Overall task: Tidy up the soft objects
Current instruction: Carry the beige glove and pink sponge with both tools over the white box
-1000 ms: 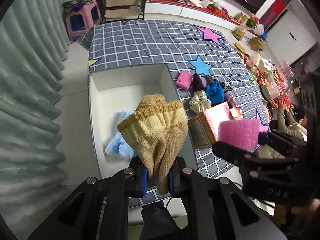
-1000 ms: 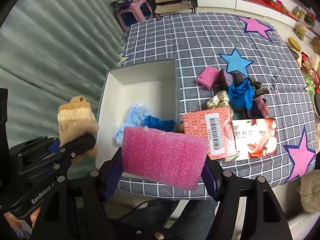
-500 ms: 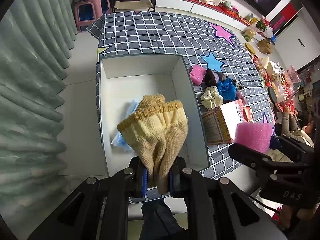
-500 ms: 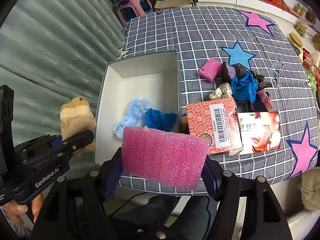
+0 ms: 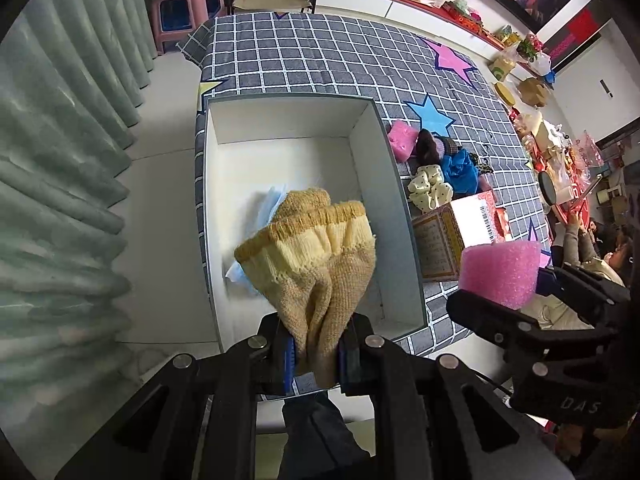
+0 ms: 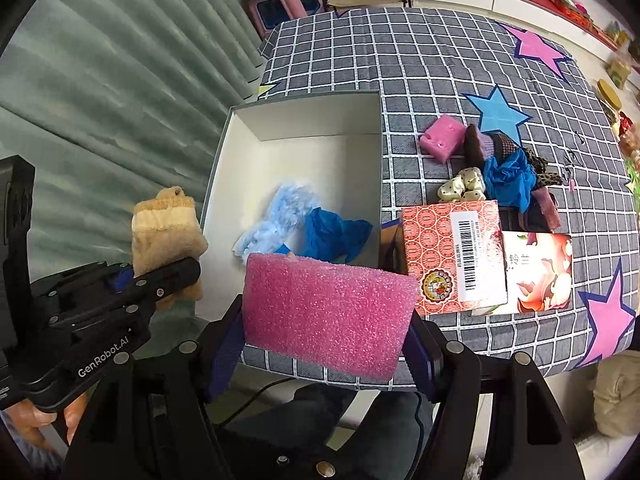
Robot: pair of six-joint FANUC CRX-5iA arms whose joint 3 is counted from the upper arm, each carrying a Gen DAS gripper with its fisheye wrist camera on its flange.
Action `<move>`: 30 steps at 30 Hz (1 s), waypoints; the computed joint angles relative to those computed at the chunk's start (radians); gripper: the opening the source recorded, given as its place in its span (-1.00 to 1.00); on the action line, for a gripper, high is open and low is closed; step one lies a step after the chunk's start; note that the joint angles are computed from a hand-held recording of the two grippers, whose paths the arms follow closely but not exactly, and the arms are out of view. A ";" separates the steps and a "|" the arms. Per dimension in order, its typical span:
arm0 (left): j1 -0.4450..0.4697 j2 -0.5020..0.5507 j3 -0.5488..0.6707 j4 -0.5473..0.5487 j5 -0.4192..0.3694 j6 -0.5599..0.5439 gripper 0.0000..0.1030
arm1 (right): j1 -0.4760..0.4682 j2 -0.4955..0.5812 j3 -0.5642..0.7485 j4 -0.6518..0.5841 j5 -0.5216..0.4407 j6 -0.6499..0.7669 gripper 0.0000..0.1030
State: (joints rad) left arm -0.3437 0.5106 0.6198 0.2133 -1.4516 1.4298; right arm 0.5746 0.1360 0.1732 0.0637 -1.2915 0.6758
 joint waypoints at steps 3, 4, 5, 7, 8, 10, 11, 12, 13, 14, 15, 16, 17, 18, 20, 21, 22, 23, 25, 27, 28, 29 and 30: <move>-0.002 0.002 -0.001 0.000 -0.004 -0.004 -0.67 | 0.000 0.002 0.002 -0.009 -0.002 0.009 0.38; -0.003 0.001 -0.003 0.000 -0.006 -0.005 -0.67 | -0.002 0.003 0.004 -0.013 -0.003 0.013 0.38; -0.003 0.002 -0.002 0.001 -0.008 -0.008 -0.67 | -0.002 0.003 0.005 -0.016 -0.004 0.015 0.38; -0.004 0.003 -0.004 0.000 -0.011 -0.012 -0.67 | -0.003 0.004 0.005 -0.022 -0.005 0.020 0.38; -0.005 0.004 -0.005 0.000 -0.014 -0.014 -0.67 | -0.003 0.003 0.004 -0.025 -0.004 0.021 0.38; -0.006 0.009 -0.002 0.000 -0.021 -0.017 -0.67 | -0.007 0.004 0.006 -0.037 -0.003 0.028 0.38; -0.006 0.012 0.000 0.000 -0.026 -0.019 -0.67 | -0.008 0.005 0.007 -0.041 -0.003 0.030 0.38; -0.005 0.013 0.000 0.001 -0.027 -0.021 -0.67 | -0.010 0.005 0.008 -0.047 -0.003 0.034 0.38; -0.004 0.013 -0.004 0.000 -0.025 -0.024 -0.67 | -0.010 0.005 0.009 -0.049 -0.002 0.035 0.38; -0.004 0.013 -0.005 -0.006 -0.025 -0.026 -0.67 | -0.009 0.005 0.009 -0.049 0.001 0.038 0.38; -0.004 0.014 -0.006 -0.012 -0.026 -0.028 -0.67 | -0.008 0.006 0.009 -0.048 0.003 0.041 0.38; -0.004 0.014 -0.008 -0.014 -0.028 -0.031 -0.67 | -0.010 0.007 0.009 -0.053 0.007 0.045 0.38; -0.004 0.016 -0.010 -0.017 -0.031 -0.036 -0.67 | -0.013 0.010 0.012 -0.061 0.008 0.050 0.38; -0.003 0.018 -0.013 -0.021 -0.036 -0.038 -0.67 | -0.016 0.015 0.017 -0.069 0.005 0.054 0.38; -0.002 0.019 -0.024 -0.023 -0.043 -0.036 -0.67 | -0.024 0.027 0.027 -0.089 -0.003 0.068 0.38; -0.002 0.021 -0.025 -0.021 -0.049 -0.033 -0.67 | -0.028 0.032 0.032 -0.097 -0.007 0.075 0.38; 0.000 0.023 -0.027 -0.020 -0.053 -0.031 -0.67 | -0.028 0.035 0.035 -0.101 -0.010 0.079 0.38; 0.001 0.024 -0.026 -0.018 -0.059 -0.030 -0.67 | -0.030 0.038 0.038 -0.105 -0.011 0.084 0.38; 0.001 0.025 -0.026 -0.020 -0.061 -0.029 -0.67 | -0.033 0.045 0.046 -0.114 -0.016 0.095 0.38; 0.001 0.028 -0.024 -0.022 -0.062 -0.028 -0.67 | -0.035 0.050 0.050 -0.121 -0.018 0.103 0.38; 0.002 0.029 -0.023 -0.021 -0.064 -0.027 -0.67 | -0.035 0.051 0.051 -0.123 -0.019 0.104 0.38; 0.003 0.031 -0.023 -0.018 -0.066 -0.028 -0.67 | -0.034 0.052 0.051 -0.124 -0.020 0.104 0.38; 0.003 0.031 -0.024 -0.017 -0.066 -0.029 -0.67 | -0.033 0.053 0.052 -0.126 -0.022 0.103 0.38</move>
State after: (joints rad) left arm -0.3409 0.5419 0.5958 0.1968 -1.5178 1.4013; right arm 0.5416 0.1887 0.2252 -0.0618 -1.3133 0.7793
